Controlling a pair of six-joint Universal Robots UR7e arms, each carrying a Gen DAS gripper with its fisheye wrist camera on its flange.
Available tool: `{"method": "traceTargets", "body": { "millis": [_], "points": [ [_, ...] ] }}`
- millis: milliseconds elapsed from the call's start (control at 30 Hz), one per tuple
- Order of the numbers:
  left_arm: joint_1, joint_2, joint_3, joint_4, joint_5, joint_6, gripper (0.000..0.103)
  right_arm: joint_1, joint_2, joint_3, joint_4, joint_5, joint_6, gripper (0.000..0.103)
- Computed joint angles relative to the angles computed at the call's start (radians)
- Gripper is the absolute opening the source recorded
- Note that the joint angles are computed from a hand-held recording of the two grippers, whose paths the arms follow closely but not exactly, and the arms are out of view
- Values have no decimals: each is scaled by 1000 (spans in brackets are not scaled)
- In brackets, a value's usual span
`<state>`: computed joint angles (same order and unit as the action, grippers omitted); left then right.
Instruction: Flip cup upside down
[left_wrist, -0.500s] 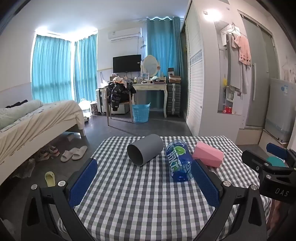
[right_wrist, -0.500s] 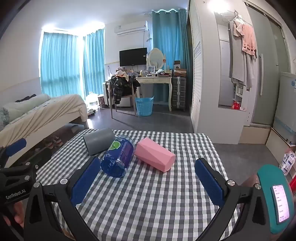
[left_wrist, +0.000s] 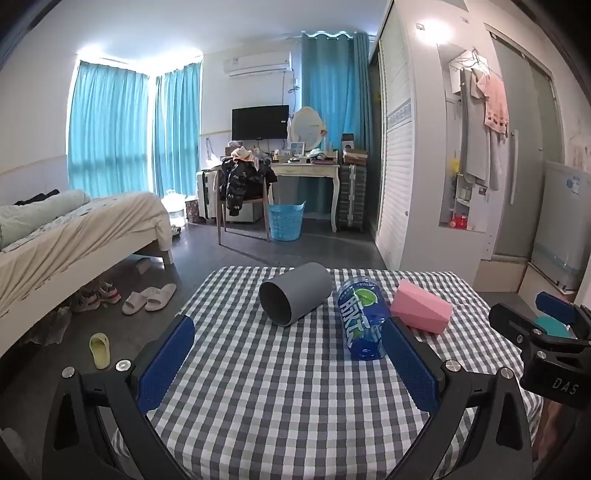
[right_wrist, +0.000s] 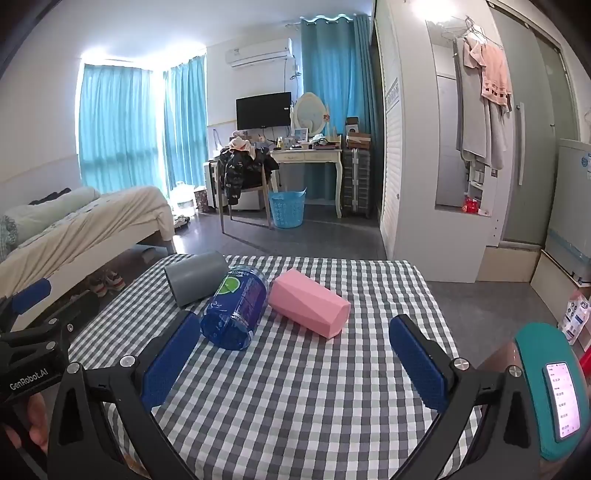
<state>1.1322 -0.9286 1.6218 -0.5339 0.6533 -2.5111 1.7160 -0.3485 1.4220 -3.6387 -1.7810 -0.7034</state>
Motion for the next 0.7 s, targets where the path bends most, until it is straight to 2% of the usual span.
{"method": "traceTargets", "body": {
  "millis": [700],
  "points": [
    [17,-7,15,-10,11,-27,103,-1,9,-6,0,-12,2,103]
  ]
}}
